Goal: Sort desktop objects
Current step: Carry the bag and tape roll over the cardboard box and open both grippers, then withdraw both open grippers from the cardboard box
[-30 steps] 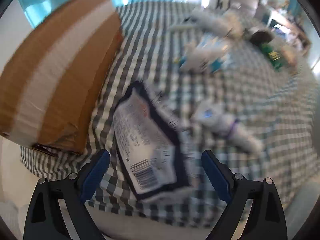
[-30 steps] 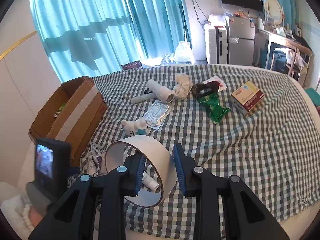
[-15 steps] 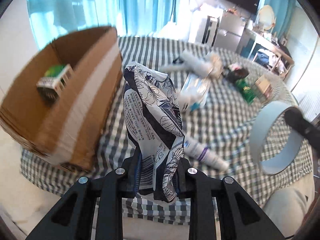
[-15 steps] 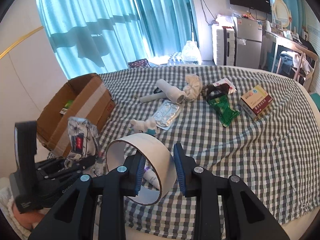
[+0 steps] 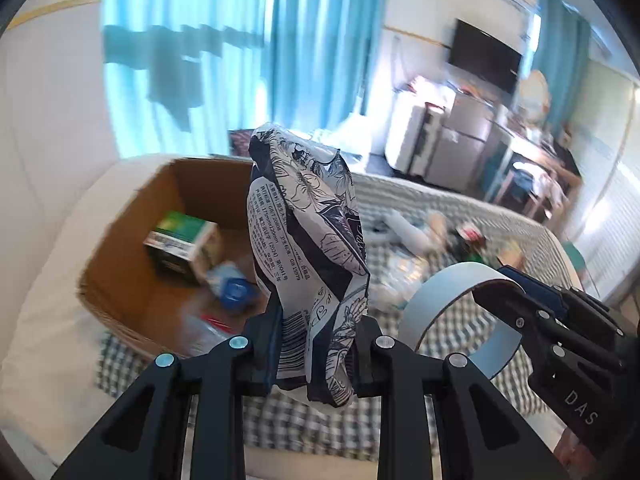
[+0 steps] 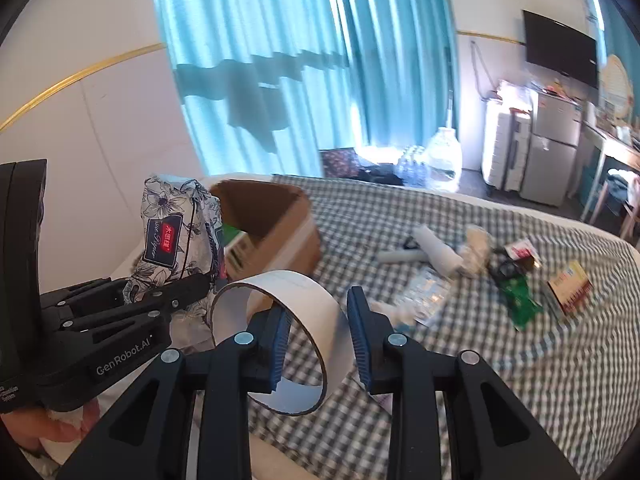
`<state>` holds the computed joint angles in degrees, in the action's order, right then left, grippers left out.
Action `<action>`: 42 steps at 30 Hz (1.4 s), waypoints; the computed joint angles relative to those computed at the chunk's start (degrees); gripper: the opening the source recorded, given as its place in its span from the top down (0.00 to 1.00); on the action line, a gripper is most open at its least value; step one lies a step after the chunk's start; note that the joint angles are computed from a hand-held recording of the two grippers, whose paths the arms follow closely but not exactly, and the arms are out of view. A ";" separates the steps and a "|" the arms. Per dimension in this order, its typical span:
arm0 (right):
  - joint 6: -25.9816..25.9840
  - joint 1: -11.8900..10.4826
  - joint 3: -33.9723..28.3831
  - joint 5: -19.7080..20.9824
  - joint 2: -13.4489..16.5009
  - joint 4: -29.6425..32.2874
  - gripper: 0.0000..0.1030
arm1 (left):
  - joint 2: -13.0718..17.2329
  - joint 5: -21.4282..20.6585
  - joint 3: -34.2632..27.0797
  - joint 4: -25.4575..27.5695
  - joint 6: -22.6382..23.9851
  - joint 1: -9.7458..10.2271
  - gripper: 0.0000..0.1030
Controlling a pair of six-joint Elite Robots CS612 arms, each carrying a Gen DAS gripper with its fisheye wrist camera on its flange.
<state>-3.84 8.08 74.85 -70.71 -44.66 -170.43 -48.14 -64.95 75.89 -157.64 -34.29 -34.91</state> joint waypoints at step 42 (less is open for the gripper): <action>0.73 -1.92 3.34 -2.67 0.72 2.58 0.31 | 2.00 -1.01 -0.36 9.18 -3.16 -0.08 0.09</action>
<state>-3.12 6.16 78.19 -73.38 -43.93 -167.85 -46.15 -65.96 75.53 -148.47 -37.45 -35.00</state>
